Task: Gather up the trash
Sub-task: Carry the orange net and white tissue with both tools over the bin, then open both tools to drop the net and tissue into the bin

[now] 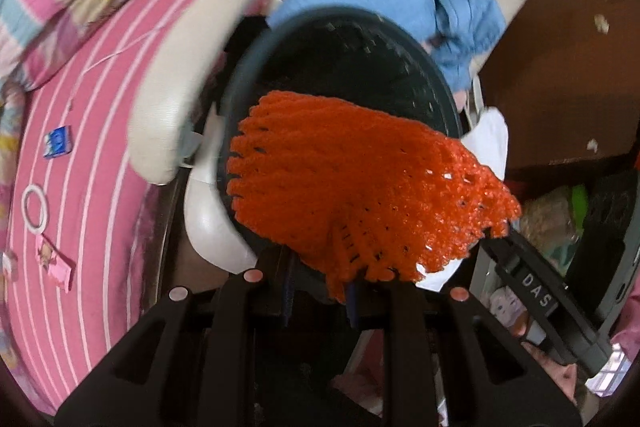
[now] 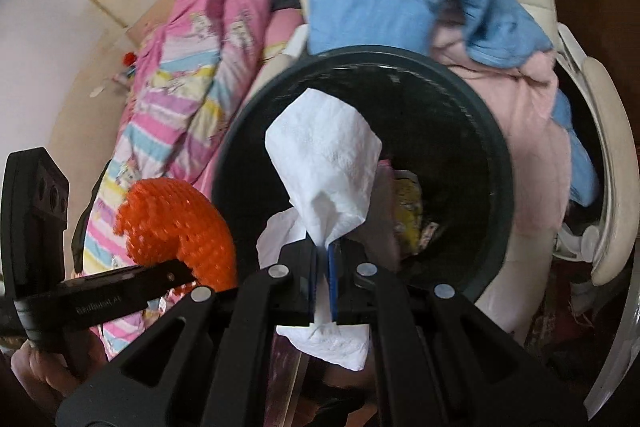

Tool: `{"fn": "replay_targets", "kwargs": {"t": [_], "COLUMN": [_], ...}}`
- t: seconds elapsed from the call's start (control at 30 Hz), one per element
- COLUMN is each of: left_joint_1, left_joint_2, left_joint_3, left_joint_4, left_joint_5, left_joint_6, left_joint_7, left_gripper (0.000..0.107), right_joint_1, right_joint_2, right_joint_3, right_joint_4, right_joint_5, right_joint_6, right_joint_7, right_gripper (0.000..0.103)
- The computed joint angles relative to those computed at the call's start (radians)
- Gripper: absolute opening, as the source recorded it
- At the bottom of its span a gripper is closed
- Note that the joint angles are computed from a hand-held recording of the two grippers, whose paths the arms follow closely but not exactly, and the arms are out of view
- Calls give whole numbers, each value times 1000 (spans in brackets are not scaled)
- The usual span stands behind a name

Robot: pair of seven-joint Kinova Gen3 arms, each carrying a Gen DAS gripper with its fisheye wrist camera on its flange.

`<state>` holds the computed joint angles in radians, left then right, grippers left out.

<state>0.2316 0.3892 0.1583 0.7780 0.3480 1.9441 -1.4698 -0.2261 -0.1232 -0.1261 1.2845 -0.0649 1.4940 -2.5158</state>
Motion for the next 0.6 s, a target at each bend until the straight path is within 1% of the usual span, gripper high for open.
{"fn": "replay_targets", "kwargs": {"t": [0.23,0.4,0.47,0.5,0.57,0.6], "left_joint_1": [89,128,139,145,160,160], "left_joint_2": [83,139,153,161,174,177], "left_joint_3": [9,5,3,1,-2,-2], "left_joint_4": [-39,-91,-98,-108,-123,-125], "left_joint_5": [-60,-94,-105,-111,-126,-126], "left_joint_6": [22,48,48,54,58,57], "left_joint_7": [-1,-13,-19,-19,-22,-23], "left_gripper": [20,21,22,25,33,42], "right_joint_1": [27,46,52,54,59,61], "right_joint_2": [20,33,35,35,34,34], "right_joint_3": [35,54,57,58,61,61], "right_joint_4": [59,88,99,103,110,111], "right_joint_5": [-23,-43,-49,-51,-54,-53], "right_joint_6": [-35,-48,-50,-51,-49,-46], "right_joint_7": [47,80,88,89,94,95], "right_gripper": [5,6,7,8,13,21]}}
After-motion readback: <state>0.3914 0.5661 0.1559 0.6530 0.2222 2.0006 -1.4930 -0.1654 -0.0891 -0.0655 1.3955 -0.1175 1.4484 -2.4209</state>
